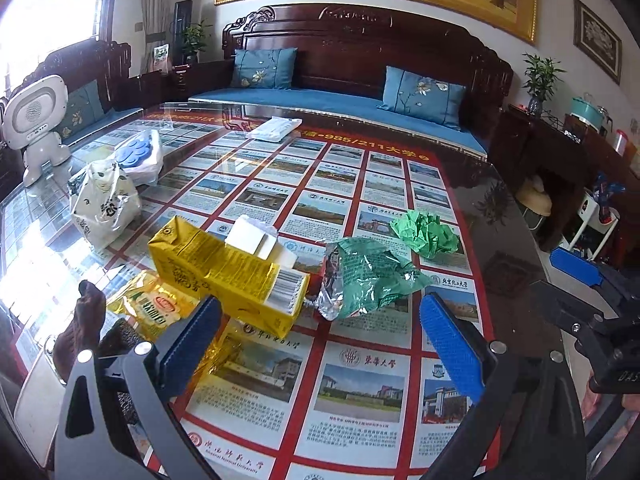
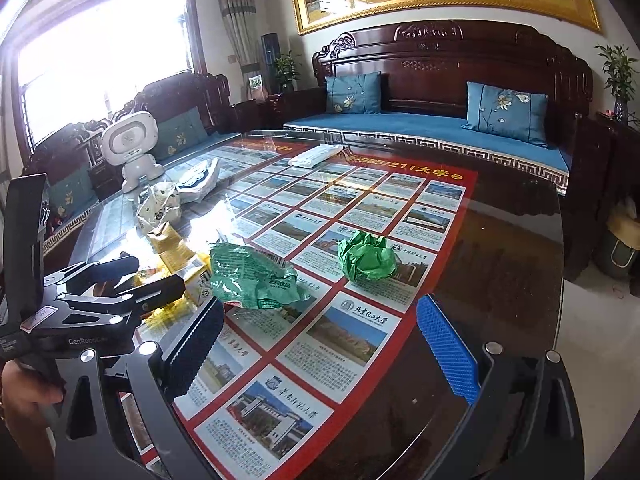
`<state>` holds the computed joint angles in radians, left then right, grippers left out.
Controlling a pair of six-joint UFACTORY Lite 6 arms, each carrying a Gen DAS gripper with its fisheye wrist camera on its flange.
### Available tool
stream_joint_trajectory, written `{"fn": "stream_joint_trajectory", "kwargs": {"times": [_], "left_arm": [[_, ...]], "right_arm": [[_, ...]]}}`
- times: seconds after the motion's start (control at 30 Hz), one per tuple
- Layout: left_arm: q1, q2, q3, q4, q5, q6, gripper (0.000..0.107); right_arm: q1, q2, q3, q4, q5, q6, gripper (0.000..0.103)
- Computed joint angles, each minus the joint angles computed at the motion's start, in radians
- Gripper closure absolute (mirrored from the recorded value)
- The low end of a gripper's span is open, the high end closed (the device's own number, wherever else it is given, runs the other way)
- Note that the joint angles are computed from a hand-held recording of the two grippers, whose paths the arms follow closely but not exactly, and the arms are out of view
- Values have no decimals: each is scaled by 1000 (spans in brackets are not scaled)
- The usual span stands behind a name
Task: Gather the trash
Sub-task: 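Move both tools back over the table toward the green wrappers, then grasp the green foil wrapper with the left tool while the right tool grasps the green plastic bag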
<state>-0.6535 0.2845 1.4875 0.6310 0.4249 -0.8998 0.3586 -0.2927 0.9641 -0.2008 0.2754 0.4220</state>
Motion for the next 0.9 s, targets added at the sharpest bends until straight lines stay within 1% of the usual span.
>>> {"fn": "stream_joint_trajectory", "kwargs": {"times": [0.13, 0.2, 0.3, 0.4, 0.47, 0.7, 0.77, 0.83, 0.9], "left_arm": [[5, 56, 61, 15, -4, 4, 8], [9, 70, 76, 14, -9, 2, 8], [18, 85, 81, 1, -22, 11, 8], [19, 110, 100, -5, -14, 32, 8], [19, 130, 120, -6, -4, 43, 8], [21, 171, 168, -42, 2, 92, 8], [25, 174, 171, -54, 0, 102, 8], [27, 175, 170, -66, -3, 113, 8], [25, 180, 176, -63, 3, 113, 8]], "right_arm": [[-74, 112, 75, 195, -26, -215, 9], [-93, 198, 139, 236, -28, -269, 9], [-106, 343, 260, 203, -15, -261, 9], [-122, 469, 374, 230, 10, -286, 9], [-132, 536, 440, 278, 34, -329, 9], [-138, 682, 607, 244, 132, -317, 11], [-138, 720, 650, 229, 159, -315, 18], [-145, 760, 693, 253, 190, -354, 41], [-158, 783, 712, 336, 217, -447, 56]]}}
